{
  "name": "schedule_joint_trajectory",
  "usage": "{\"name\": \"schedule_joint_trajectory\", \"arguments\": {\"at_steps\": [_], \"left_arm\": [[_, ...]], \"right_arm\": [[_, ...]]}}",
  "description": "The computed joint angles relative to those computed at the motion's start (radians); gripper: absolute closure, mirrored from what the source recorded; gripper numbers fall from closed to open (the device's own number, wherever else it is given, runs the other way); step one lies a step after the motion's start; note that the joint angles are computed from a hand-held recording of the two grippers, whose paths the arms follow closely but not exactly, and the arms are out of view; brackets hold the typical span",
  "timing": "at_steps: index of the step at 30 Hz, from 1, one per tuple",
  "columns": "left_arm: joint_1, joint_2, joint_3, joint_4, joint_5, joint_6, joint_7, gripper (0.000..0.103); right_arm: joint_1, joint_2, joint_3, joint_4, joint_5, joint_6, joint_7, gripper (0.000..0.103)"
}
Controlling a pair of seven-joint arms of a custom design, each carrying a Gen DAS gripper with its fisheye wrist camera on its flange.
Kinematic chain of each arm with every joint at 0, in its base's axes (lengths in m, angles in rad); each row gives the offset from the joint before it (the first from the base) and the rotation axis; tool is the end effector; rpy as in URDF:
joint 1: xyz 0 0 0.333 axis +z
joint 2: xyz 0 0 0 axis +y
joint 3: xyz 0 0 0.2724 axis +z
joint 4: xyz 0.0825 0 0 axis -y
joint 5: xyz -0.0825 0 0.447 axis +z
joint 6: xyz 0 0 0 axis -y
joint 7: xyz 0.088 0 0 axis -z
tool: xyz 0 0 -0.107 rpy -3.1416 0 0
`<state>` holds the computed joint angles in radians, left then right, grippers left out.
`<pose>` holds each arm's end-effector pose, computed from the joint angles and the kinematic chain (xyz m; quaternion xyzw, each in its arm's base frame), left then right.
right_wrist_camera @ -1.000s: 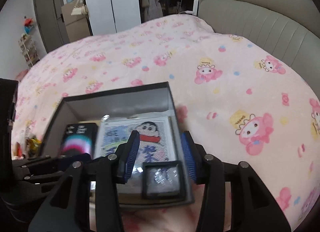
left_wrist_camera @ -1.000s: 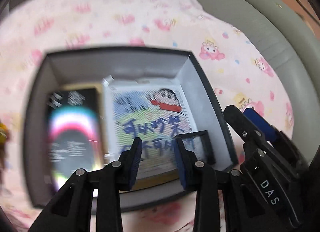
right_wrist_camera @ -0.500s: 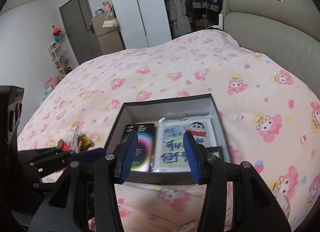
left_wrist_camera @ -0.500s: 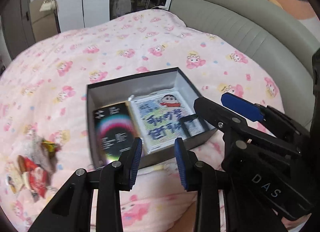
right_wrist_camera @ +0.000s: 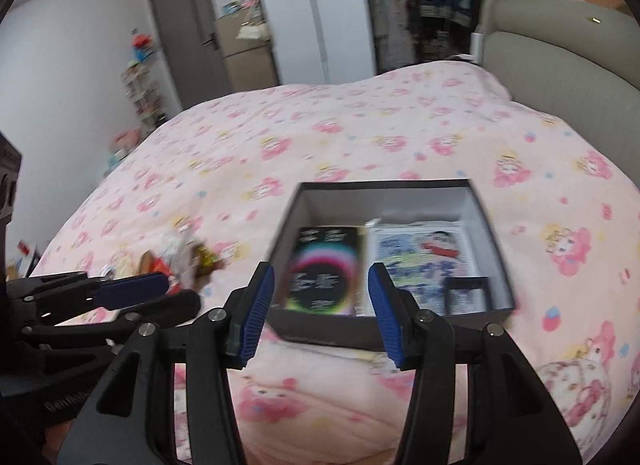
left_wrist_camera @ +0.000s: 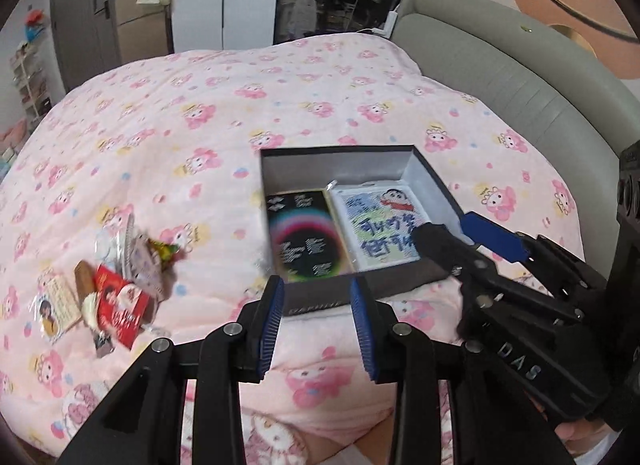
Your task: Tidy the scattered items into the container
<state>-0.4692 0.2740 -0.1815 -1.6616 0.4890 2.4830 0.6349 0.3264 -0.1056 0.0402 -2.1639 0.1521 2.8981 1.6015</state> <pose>0.5862 -0.4356 0.4476 -0.6707 0.6700 -0.2685 0.1706 0.5865 0.2160 0.4695 -0.7082 0.5754 -0.1878 0.3634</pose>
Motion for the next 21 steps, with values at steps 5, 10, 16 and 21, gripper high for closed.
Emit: {"name": "schedule_joint_trajectory", "arguments": {"at_steps": [5, 10, 16, 21], "left_arm": [[0.037, -0.142, 0.003, -0.188, 0.026, 0.014, -0.100, 0.073], [0.127, -0.266, -0.021, -0.378, -0.045, 0.088, -0.158, 0.073], [0.230, -0.326, -0.036, -0.524, -0.117, 0.174, -0.311, 0.073], [0.293, -0.300, -0.015, -0.553, -0.193, 0.235, -0.360, 0.073]], "right_arm": [[0.035, 0.056, 0.028, 0.062, 0.028, -0.035, -0.056, 0.054], [0.057, 0.148, 0.079, 0.160, 0.009, -0.073, -0.101, 0.055], [0.076, 0.363, 0.127, 0.393, -0.050, -0.156, -0.101, 0.058], [0.078, 0.574, 0.168, 0.645, -0.060, -0.255, -0.132, 0.058]]}}
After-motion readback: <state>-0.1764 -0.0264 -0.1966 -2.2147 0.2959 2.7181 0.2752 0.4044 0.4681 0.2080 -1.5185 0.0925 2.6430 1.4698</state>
